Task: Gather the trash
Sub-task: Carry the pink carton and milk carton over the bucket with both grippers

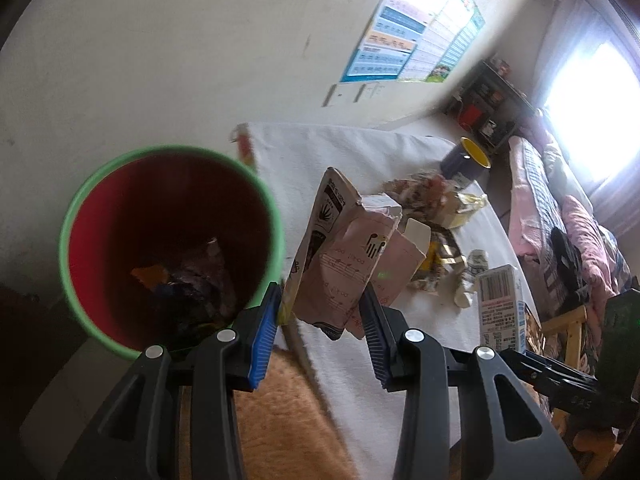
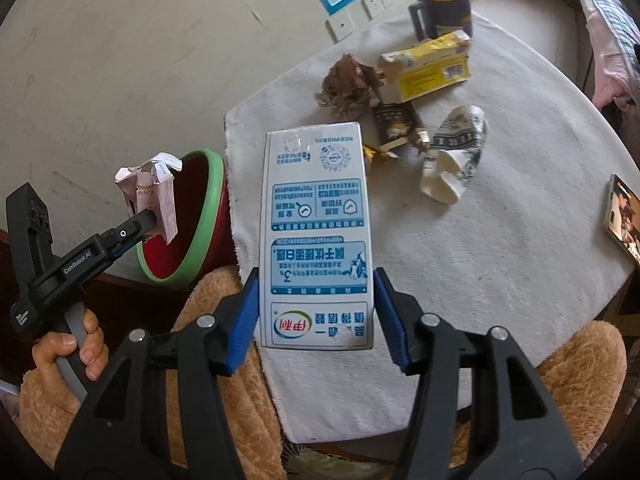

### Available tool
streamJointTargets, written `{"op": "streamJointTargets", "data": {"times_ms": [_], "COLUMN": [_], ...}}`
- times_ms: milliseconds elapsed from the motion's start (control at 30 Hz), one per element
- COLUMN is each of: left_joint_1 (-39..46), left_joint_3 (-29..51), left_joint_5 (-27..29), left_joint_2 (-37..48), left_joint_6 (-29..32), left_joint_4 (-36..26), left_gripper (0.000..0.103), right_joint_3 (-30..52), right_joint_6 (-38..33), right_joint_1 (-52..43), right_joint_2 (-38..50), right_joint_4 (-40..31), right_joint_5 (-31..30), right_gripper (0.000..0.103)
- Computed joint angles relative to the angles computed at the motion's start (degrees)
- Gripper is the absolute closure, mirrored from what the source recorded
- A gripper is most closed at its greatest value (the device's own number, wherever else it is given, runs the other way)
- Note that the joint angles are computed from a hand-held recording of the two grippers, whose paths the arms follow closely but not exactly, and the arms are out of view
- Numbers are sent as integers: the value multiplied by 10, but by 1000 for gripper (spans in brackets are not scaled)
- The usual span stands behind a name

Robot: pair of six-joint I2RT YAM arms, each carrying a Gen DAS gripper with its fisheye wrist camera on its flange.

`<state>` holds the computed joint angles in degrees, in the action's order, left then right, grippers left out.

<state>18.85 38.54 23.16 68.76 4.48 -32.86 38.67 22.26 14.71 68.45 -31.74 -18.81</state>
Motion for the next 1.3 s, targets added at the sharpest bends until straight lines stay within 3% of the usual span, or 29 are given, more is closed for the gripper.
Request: {"op": "streamJointTargets", "data": {"times_ms": [300, 833, 1300], "left_joint_1": [67, 119, 224], "left_joint_3": [-7, -5, 34], "left_joint_5": [10, 29, 28], "left_joint_2": [34, 37, 86], "left_joint_6": [40, 57, 92], "left_joint_4": [-3, 2, 9], "left_gripper": [65, 65, 64], "right_joint_3": [11, 42, 164], "right_joint_6": [16, 23, 39], "right_joint_1": [43, 74, 162], "right_joint_2": [29, 39, 186], "right_joint_4": [5, 0, 48], "right_joint_5": [18, 41, 34], "right_gripper": [50, 50, 50]}}
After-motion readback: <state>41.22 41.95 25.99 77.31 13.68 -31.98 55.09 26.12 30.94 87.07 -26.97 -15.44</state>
